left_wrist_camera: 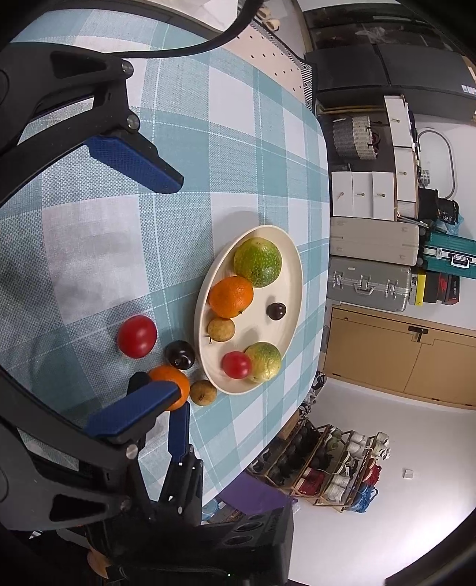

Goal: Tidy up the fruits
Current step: 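Lift the orange with the right tool while the left tool lowers onto the red tomato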

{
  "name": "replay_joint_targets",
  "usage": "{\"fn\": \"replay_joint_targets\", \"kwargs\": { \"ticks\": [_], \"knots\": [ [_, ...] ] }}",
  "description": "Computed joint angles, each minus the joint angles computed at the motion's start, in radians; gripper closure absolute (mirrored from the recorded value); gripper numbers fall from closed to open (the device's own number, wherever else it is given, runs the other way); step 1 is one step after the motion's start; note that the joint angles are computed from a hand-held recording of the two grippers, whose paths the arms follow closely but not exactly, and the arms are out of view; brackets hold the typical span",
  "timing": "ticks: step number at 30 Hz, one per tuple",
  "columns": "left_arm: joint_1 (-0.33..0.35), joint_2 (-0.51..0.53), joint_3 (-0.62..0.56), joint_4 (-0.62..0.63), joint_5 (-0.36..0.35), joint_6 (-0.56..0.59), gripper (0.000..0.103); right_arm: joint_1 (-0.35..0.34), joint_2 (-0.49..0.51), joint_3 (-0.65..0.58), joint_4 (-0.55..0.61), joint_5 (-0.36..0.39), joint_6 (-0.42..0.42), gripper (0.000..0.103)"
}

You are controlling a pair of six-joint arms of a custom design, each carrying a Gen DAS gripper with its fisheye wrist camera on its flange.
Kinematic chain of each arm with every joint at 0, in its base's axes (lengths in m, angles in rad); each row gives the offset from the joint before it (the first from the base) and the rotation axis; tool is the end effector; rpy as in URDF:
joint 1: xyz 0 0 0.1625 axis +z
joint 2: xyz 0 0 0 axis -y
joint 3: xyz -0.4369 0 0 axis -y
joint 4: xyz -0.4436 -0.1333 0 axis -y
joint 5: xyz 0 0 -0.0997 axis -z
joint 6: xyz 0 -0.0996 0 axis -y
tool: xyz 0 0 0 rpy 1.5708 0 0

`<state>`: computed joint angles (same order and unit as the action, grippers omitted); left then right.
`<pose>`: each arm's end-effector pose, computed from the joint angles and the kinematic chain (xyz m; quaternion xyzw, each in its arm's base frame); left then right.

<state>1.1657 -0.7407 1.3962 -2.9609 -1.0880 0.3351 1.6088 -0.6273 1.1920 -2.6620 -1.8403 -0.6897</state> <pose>-0.1531 -0.8126 0.1883 0.2478 0.8759 -0.3563 0.2108 0.1395 -0.8582 0.1486 0.3078 -0.9066 0.2028 0.2054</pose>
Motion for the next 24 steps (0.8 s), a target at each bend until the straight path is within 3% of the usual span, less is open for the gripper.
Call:
{"fn": "replay_joint_targets", "kwargs": {
  "ticks": [11, 24],
  "knots": [
    [0.001, -0.005, 0.001, 0.040, -0.020, -0.017, 0.001, 0.005, 0.013, -0.010, -0.025, -0.042, -0.013, 0.061],
    [-0.004, 0.008, -0.023, 0.128, 0.013, -0.022, 0.001, -0.007, -0.053, 0.078, -0.117, 0.014, -0.023, 0.063]
  ]
}}
